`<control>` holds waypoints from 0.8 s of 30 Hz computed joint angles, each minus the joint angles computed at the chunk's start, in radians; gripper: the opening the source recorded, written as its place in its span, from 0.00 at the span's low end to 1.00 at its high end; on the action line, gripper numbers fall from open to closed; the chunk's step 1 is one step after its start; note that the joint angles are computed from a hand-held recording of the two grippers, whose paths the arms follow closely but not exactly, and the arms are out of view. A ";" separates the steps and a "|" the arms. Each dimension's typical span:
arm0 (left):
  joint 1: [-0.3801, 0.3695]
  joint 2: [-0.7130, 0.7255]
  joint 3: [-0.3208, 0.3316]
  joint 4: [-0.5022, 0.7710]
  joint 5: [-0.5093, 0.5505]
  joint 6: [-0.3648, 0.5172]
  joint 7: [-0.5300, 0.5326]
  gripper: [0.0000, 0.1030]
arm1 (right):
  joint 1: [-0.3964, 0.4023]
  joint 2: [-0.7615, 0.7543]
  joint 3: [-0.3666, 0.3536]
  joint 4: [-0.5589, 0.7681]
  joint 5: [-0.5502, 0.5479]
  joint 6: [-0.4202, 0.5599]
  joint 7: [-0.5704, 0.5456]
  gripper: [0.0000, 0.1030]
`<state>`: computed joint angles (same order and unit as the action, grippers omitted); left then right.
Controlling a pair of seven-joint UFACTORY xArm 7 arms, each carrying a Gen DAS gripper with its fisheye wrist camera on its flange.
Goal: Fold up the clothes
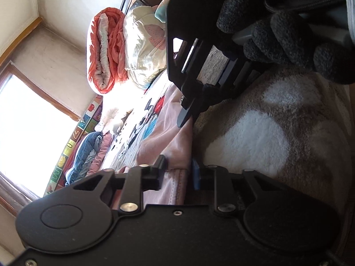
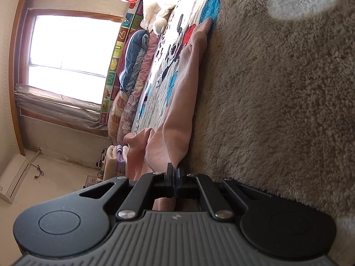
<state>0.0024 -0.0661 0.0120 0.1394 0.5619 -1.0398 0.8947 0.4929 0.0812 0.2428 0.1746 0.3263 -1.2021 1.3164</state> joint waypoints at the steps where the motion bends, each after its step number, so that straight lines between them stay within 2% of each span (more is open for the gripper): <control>1: -0.002 0.018 -0.005 -0.005 -0.015 -0.029 0.034 0.05 | 0.002 -0.007 0.002 0.000 0.006 0.010 -0.003 0.02; 4: -0.010 0.072 -0.015 -0.016 -0.049 -0.111 0.124 0.05 | 0.027 -0.060 0.021 -0.007 0.087 0.066 -0.040 0.05; 5: -0.011 0.076 -0.016 -0.019 -0.053 -0.120 0.134 0.05 | 0.038 -0.084 0.031 -0.010 0.126 0.089 -0.061 0.09; 7: -0.020 0.089 -0.025 -0.027 -0.085 -0.146 0.169 0.05 | 0.070 -0.153 0.060 -0.020 0.245 0.163 -0.145 0.14; 9: -0.028 0.095 -0.030 -0.033 -0.108 -0.162 0.188 0.05 | 0.080 -0.214 0.077 -0.008 0.332 0.246 -0.247 0.36; 10: -0.030 0.097 -0.031 -0.036 -0.116 -0.168 0.193 0.05 | 0.077 -0.236 0.080 0.000 0.356 0.278 -0.287 0.41; 12: -0.032 0.099 -0.031 -0.041 -0.123 -0.174 0.196 0.05 | 0.055 -0.272 0.070 0.030 0.378 0.367 -0.349 0.59; 13: -0.032 0.097 -0.030 -0.042 -0.122 -0.171 0.192 0.05 | 0.039 -0.286 0.068 0.052 0.401 0.427 -0.385 0.61; 15: -0.030 0.095 -0.028 -0.043 -0.118 -0.166 0.186 0.05 | -0.002 -0.298 0.083 0.106 0.487 0.541 -0.479 0.58; 17: -0.029 0.094 -0.027 -0.047 -0.118 -0.169 0.185 0.05 | -0.042 -0.283 0.107 0.155 0.570 0.585 -0.576 0.56; 18: -0.027 0.089 -0.025 -0.047 -0.112 -0.161 0.177 0.05 | -0.041 -0.272 0.101 0.180 0.612 0.598 -0.632 0.51; 19: -0.025 0.085 -0.023 -0.047 -0.106 -0.154 0.171 0.05 | -0.083 -0.261 0.130 0.193 0.620 0.612 -0.662 0.45; 20: -0.023 0.081 -0.021 -0.048 -0.102 -0.149 0.167 0.05 | -0.090 -0.249 0.117 0.193 0.586 0.615 -0.649 0.26; 21: -0.021 0.077 -0.020 -0.049 -0.097 -0.143 0.164 0.05 | -0.061 -0.237 0.063 0.177 0.519 0.612 -0.594 0.11; 23: -0.018 0.069 -0.019 -0.051 -0.093 -0.133 0.160 0.05 | -0.064 -0.221 0.029 0.141 0.416 0.579 -0.510 0.03; 24: -0.018 0.069 -0.019 -0.049 -0.091 -0.129 0.159 0.05 | -0.068 -0.212 0.015 0.119 0.359 0.535 -0.471 0.03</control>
<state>-0.0153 0.0026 -0.0066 0.0901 0.4705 -1.1683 1.0541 0.4250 -0.1310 0.2575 0.2936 0.6852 -0.6668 0.8452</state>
